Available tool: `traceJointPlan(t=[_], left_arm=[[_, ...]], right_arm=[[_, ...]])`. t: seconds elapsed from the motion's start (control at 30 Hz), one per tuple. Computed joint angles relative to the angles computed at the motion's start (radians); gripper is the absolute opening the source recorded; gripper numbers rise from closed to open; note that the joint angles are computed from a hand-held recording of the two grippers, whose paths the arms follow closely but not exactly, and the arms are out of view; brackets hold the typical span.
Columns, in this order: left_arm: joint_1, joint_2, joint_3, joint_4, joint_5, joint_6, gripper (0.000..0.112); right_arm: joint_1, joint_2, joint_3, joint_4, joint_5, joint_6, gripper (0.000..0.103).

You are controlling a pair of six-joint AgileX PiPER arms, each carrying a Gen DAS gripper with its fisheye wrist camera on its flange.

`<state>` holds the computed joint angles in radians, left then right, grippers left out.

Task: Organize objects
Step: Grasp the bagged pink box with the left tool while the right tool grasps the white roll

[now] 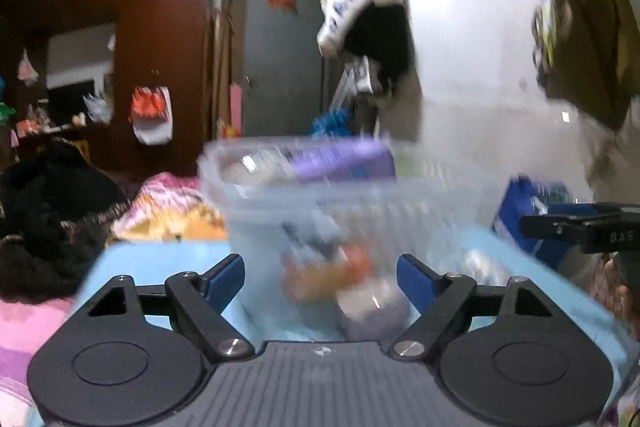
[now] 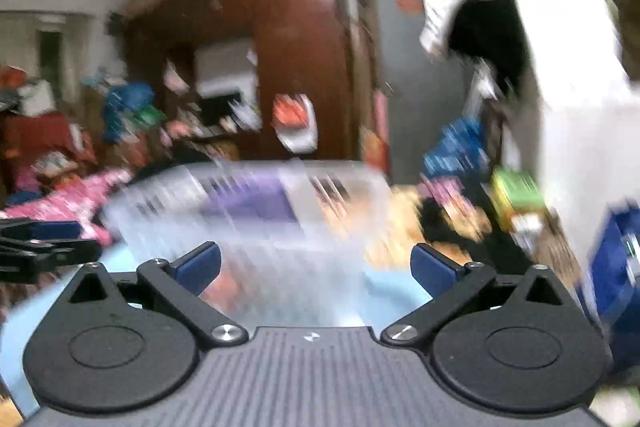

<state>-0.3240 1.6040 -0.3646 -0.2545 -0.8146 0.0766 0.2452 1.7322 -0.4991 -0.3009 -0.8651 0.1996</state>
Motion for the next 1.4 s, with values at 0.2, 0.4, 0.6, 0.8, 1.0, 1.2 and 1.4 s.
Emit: traceJointPlan(t=[0.2, 0.4, 0.6, 0.8, 1.0, 1.2, 1.4], left_arm=[[-0.057, 0.078, -0.106, -0.078, 0.106, 0.041, 0.086], [-0.089, 0.155, -0.195, -0.119, 0.172, 0.059, 0.086], [-0.110, 0.211, -0.289, -0.172, 0.252, 0.077, 0.086], [-0.121, 0.263, -0.360, -0.267, 0.296, 0.127, 0.086], [-0.141, 0.273, -0.369, -0.394, 0.275, 0.212, 0.086], [-0.165, 0.299, -0.393, -0.488, 0.269, 0.306, 0.084], [-0.197, 0.292, -0.332, -0.477, 0.135, 0.279, 0.068]], right_arm=[[-0.094, 0.103, -0.025, -0.117, 0.014, 0.170, 0.103], [-0.057, 0.140, -0.030, -0.040, 0.020, 0.101, 0.103], [-0.029, 0.149, -0.062, -0.008, 0.074, 0.070, 0.103], [-0.016, 0.154, -0.098, 0.024, 0.139, 0.070, 0.103], [-0.005, 0.164, -0.161, 0.061, 0.264, 0.079, 0.101], [-0.054, 0.173, -0.172, -0.081, 0.265, 0.207, 0.090], [-0.047, 0.165, -0.168, -0.130, 0.281, 0.214, 0.050]])
